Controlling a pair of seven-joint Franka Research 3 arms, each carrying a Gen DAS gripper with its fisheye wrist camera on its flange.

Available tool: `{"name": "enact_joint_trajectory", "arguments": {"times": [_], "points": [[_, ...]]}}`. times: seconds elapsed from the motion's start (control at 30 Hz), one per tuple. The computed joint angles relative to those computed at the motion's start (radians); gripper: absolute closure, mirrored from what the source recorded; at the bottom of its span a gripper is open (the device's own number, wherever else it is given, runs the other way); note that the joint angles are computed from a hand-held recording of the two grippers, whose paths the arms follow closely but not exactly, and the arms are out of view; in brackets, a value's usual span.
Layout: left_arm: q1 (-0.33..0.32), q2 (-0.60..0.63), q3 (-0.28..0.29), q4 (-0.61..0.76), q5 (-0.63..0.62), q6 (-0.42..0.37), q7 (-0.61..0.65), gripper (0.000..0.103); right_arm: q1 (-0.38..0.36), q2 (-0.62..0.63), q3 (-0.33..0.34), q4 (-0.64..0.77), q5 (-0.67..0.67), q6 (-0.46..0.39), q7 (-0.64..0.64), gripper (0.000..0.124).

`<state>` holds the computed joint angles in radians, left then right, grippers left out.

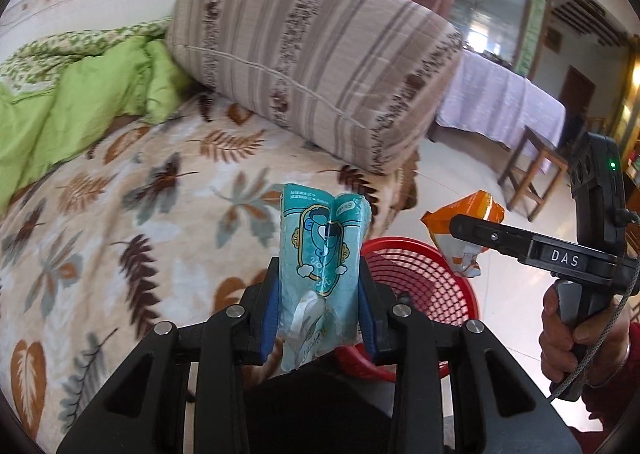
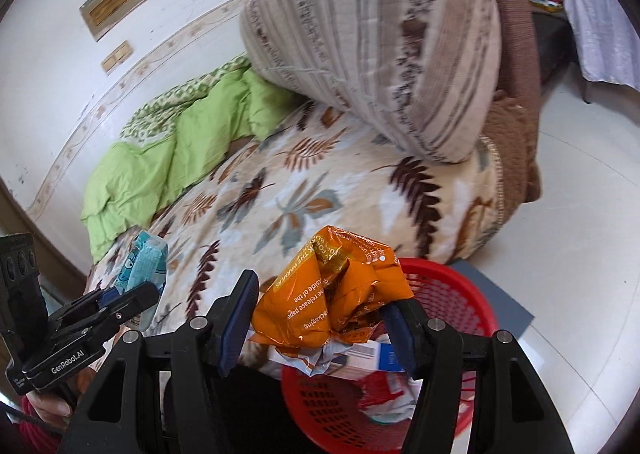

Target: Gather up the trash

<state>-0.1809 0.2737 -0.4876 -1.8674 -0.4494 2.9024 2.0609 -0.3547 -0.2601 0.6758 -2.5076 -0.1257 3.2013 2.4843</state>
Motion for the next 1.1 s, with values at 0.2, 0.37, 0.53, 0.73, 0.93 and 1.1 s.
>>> {"name": "enact_joint_trajectory", "arguments": {"times": [0.2, 0.37, 0.53, 0.73, 0.93, 1.1], "points": [[-0.038, 0.077, -0.01, 0.106, 0.03, -0.11, -0.018, 0.069, 0.017, -0.058, -0.04, -0.052, 0.026, -0.021, 0.004, 0.059], [-0.076, 0.13, -0.003, 0.167, 0.072, -0.174, -0.037, 0.067, 0.013, -0.057, -0.048, -0.064, 0.023, -0.027, 0.021, 0.058], [-0.085, 0.143, -0.007, 0.176, 0.088, -0.171, -0.053, 0.046, 0.053, -0.048, -0.093, -0.08, 0.042, -0.017, 0.015, 0.055], [-0.062, 0.136, -0.026, 0.169, 0.064, -0.159, -0.042, 0.044, 0.027, -0.059, -0.066, -0.077, 0.042, -0.027, 0.019, 0.052], [-0.035, 0.08, -0.029, 0.093, 0.033, -0.075, -0.022, 0.024, -0.191, -0.148, 0.155, -0.018, -0.1, -0.168, 0.163, 0.041], [0.016, 0.01, -0.036, -0.005, -0.013, 0.02, 0.022, 0.011, -0.339, -0.249, 0.357, 0.085, -0.251, -0.395, 0.315, 0.032]]}}
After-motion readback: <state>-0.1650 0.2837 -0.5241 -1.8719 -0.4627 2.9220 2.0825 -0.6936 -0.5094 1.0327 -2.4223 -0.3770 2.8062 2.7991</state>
